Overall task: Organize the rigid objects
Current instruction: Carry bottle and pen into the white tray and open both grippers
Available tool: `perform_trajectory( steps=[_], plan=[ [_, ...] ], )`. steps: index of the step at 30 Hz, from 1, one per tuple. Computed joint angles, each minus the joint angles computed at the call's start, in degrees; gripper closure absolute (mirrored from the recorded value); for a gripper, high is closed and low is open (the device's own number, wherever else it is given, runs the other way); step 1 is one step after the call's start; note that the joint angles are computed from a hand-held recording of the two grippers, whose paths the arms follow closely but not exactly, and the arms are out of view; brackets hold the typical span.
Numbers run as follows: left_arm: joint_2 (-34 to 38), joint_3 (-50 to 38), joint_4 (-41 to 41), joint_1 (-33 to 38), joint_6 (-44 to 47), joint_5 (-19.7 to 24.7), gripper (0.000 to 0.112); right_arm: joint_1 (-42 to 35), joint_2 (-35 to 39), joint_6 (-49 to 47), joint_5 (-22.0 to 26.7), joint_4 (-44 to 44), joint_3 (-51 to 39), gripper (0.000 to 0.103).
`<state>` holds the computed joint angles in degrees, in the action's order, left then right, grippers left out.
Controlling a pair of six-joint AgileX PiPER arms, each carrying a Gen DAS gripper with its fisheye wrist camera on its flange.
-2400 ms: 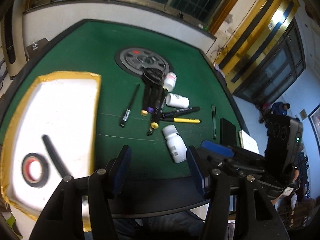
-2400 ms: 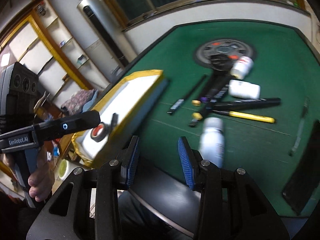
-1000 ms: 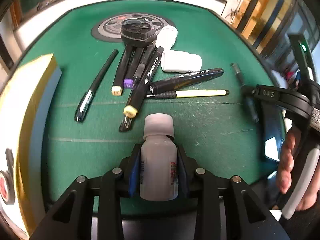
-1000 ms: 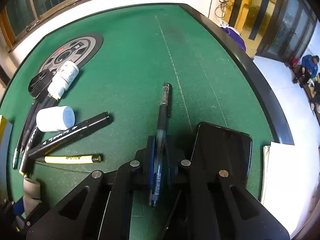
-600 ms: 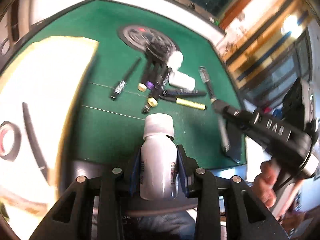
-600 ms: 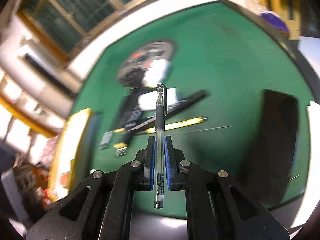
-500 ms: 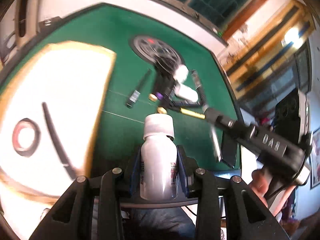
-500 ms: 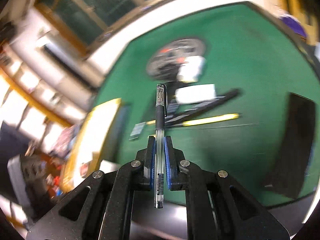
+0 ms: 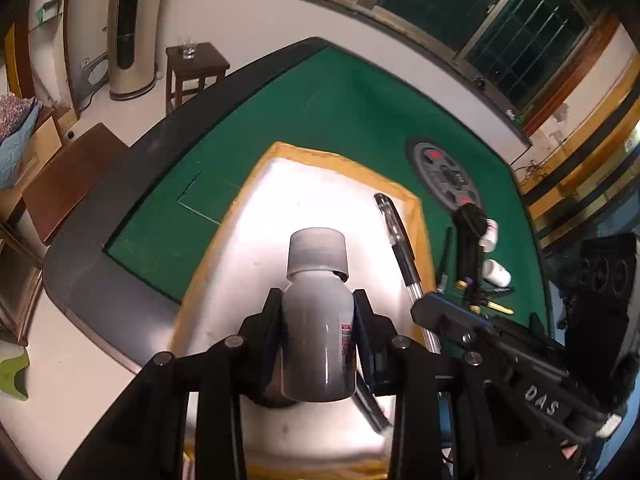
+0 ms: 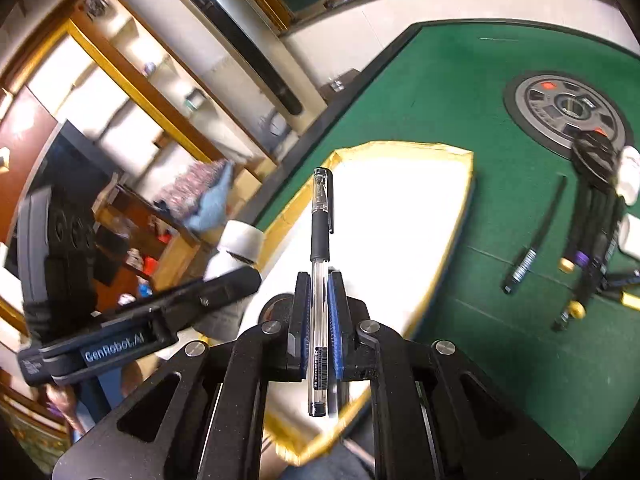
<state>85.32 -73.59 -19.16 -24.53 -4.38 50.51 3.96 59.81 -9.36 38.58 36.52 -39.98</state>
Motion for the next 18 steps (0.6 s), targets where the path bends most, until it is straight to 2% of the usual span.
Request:
perform_trajectory(
  steps=[3, 5, 7, 9, 12, 18],
  plan=[
    [3.59, -1.76, 0.89, 0.57, 1.31, 0.52, 0.079, 4.39, 4.75, 5.69, -3.24, -5.1, -1.66, 0.095],
    [5.02, -2.3, 2.07, 0.2, 2.68, 0.81, 0.079, 7.95, 7.58, 13.47, -5.68, -13.28, -3.01, 0.095],
    [7.05, -3.66, 6.92, -1.48, 1.18, 1.67, 0.079, 9.14, 10.99, 17.82, -5.99, -18.42, -4.92, 0.094],
    [9.18, -4.82, 11.03, -3.03, -0.15, 1.63, 0.079, 10.95, 13.72, 22.28, -6.02, -23.25, -6.45, 0.094],
    [11.4, -6.17, 10.66, -3.1, 2.22, 3.09, 0.078, 14.28, 16.92, 30.25, -5.34, -32.53, -8.35, 0.094],
    [12.1, -7.12, 10.92, -3.55, 3.6, 3.67, 0.078, 17.21, 21.05, 35.21, -2.55, -41.24, -11.29, 0.094]
  ],
)
